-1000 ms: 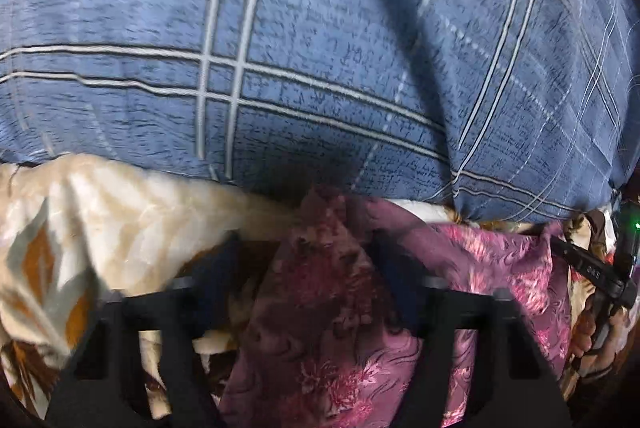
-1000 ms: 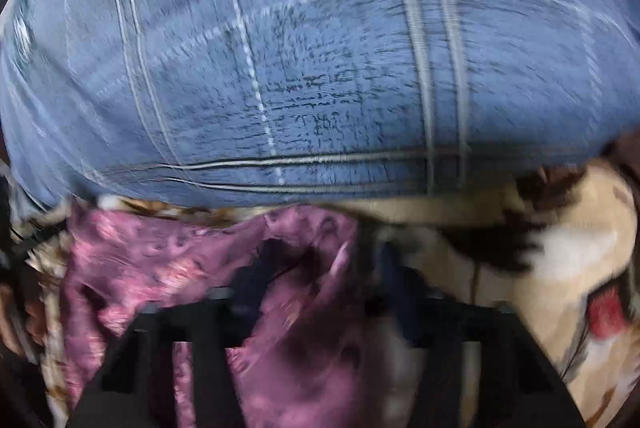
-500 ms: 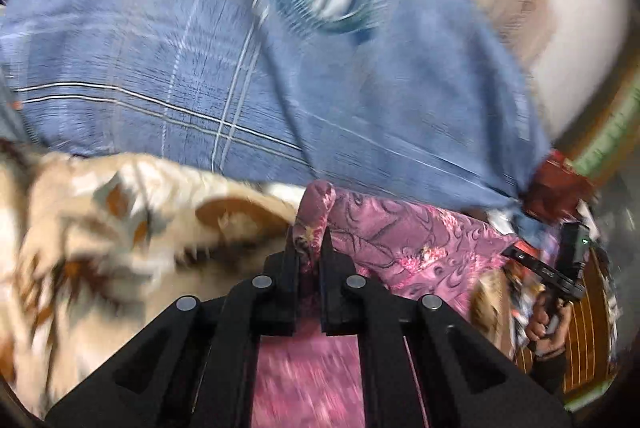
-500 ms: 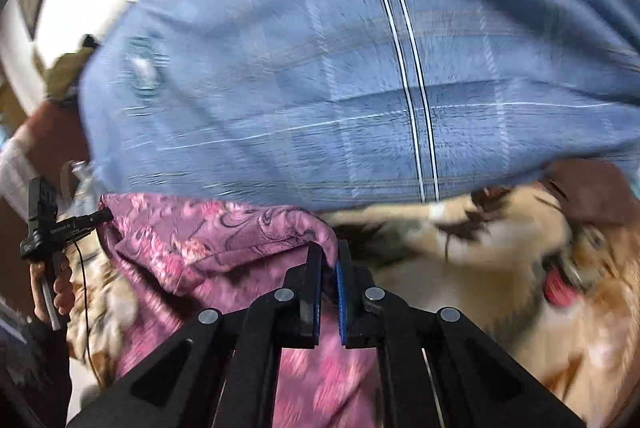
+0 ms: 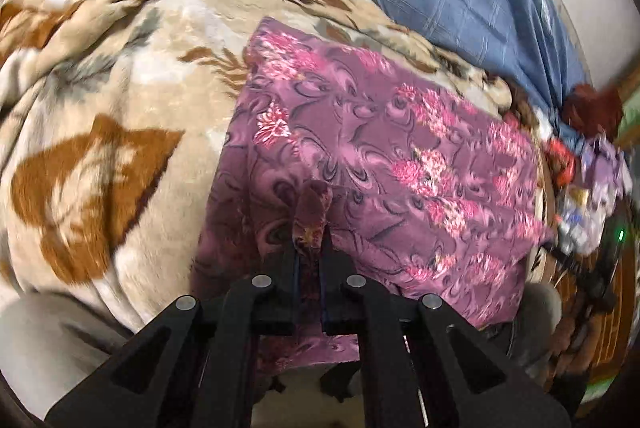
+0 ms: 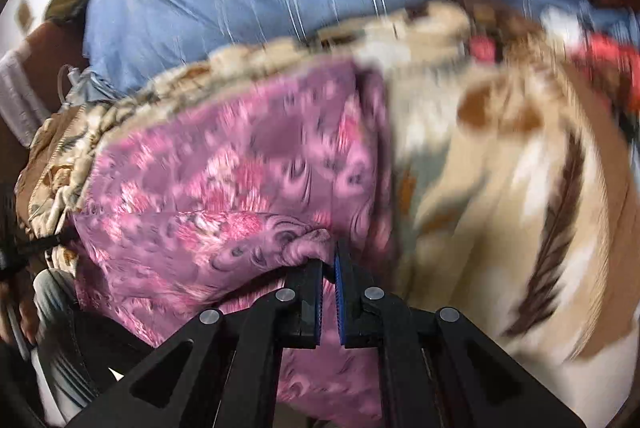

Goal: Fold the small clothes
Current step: 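Lift the hem with both grippers and fold it toward the collar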

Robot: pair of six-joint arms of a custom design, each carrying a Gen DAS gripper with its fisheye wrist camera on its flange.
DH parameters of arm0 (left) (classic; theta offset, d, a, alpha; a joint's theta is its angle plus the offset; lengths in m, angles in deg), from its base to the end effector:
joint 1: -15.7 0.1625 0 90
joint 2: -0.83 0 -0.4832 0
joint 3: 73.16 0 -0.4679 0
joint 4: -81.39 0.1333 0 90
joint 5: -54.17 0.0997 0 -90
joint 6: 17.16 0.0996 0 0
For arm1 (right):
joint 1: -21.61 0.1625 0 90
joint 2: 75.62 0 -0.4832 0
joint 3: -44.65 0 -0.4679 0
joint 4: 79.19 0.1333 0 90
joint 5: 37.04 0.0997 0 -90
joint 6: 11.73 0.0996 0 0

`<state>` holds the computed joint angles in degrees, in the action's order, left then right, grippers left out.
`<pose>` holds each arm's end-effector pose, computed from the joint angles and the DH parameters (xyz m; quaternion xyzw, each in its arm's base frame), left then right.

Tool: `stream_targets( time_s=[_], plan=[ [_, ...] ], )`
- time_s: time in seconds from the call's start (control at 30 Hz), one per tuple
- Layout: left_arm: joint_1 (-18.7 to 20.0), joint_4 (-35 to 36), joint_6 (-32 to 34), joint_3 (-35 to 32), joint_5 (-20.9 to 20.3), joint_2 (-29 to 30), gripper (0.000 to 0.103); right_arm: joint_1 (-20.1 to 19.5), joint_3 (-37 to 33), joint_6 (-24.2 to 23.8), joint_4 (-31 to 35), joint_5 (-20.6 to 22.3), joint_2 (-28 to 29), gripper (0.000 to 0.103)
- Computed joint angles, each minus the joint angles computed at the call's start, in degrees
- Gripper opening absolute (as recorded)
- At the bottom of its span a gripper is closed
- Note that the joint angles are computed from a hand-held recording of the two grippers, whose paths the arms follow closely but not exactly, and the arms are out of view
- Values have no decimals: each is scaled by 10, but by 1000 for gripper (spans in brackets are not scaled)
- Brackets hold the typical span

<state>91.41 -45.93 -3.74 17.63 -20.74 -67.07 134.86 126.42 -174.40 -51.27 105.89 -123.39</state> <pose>-0.0267 -0.7500 0.3599 0.2195 0.9588 -0.1255 0.1293 0.3072 -0.5787 0.1587 -0.0631 -0.8729 0.3536 0.3302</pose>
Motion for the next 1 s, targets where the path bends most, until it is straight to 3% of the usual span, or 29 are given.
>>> stream_targets(
  time_s=[0.13, 0.27, 0.47, 0.53, 0.63, 0.73, 0.83, 0.93, 1.0],
  plan=[
    [-6, -16, 2, 19, -3, -17, 5, 18, -8, 50, 21, 42, 16, 5],
    [-15, -37, 16, 32, 15, -21, 5, 31, -35, 54, 53, 81, 39, 5],
    [-18, -49, 19, 39, 8, -37, 5, 53, -48, 62, 65, 117, 52, 5],
    [-15, -42, 10, 36, -11, -44, 5, 57, -48, 56, 61, 123, 48, 5],
    [-15, -39, 19, 36, -17, -55, 5, 69, -26, 44, 36, 127, 24, 5],
    [-16, -19, 46, 42, 26, -46, 5, 69, -7, 56, 40, 118, 11, 5],
    [-7, 18, 39, 39, 72, -17, 6, 46, -5, 89, 77, 91, 25, 5],
    [-3, -6, 28, 51, 73, -20, 9, 20, -25, 142, 150, 80, 65, 6],
    [-11, -35, 41, 71, 79, -35, 15, 17, -32, 181, 186, 75, 77, 12]
  ],
)
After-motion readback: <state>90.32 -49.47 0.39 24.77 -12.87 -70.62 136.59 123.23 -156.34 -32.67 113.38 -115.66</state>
